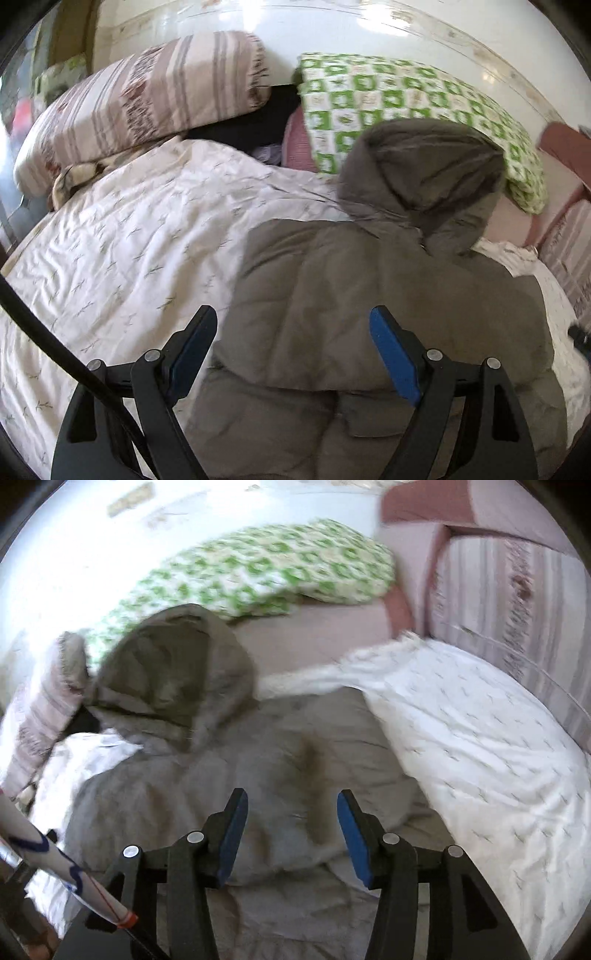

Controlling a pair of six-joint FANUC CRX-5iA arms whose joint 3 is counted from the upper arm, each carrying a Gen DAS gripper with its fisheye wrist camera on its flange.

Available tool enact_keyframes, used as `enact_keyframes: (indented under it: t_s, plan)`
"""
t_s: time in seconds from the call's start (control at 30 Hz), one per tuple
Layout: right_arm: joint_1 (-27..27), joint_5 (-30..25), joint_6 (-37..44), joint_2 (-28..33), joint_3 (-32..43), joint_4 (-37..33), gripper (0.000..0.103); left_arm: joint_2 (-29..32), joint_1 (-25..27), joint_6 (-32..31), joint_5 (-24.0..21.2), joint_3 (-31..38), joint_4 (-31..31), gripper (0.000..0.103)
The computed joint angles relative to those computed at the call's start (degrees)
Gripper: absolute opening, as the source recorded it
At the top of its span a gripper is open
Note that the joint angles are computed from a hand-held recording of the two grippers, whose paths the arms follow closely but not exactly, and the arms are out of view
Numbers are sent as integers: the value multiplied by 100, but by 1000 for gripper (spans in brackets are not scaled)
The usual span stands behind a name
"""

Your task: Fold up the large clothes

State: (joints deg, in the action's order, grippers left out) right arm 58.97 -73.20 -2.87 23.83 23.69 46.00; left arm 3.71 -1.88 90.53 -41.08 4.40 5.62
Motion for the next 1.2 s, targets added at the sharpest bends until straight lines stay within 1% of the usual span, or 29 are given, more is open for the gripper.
enact_keyframes:
  t_s: [0.07, 0.13, 0.23, 0.37, 0.43, 0.5, 0.63, 0.77, 0.87, 1.13, 1.2]
  plan:
    - [-73, 448, 397, 44, 53, -307, 55, 98, -131, -45, -101, 112, -81, 84]
    - [-108, 532, 589, 124, 124, -513, 55, 181, -292, -39, -214, 204, -260, 84]
    - [-192, 374, 1020, 363, 460, -948, 55, 321, -486, 22, -393, 370, -602, 84]
    - [-236, -2, 1403, 660, 875, -1228, 55, 479, -654, 204, -662, 584, -1046, 84]
    - [-254, -120, 1553, 763, 995, -1303, 55, 536, -679, 292, -800, 653, -1137, 88]
    - [-254, -173, 1627, 807, 1042, -1324, 56, 554, -691, 345, -828, 660, -1189, 89]
    - [-253, -160, 1685, 894, 1091, -1282, 61, 539, -701, 379, -797, 629, -1250, 90]
    - [-175, -415, 1845, 1094, 1323, -1134, 65, 510, -813, 557, -786, 629, -1542, 90]
    - [-148, -529, 1927, 1179, 1425, -1073, 66, 514, -831, 575, -787, 645, -1598, 90]
    - [-135, -555, 1948, 1192, 1420, -1029, 67, 491, -812, 588, -748, 605, -1555, 92]
    - [-129, -482, 1885, 1129, 1341, -997, 67, 485, -800, 578, -731, 593, -1536, 92]
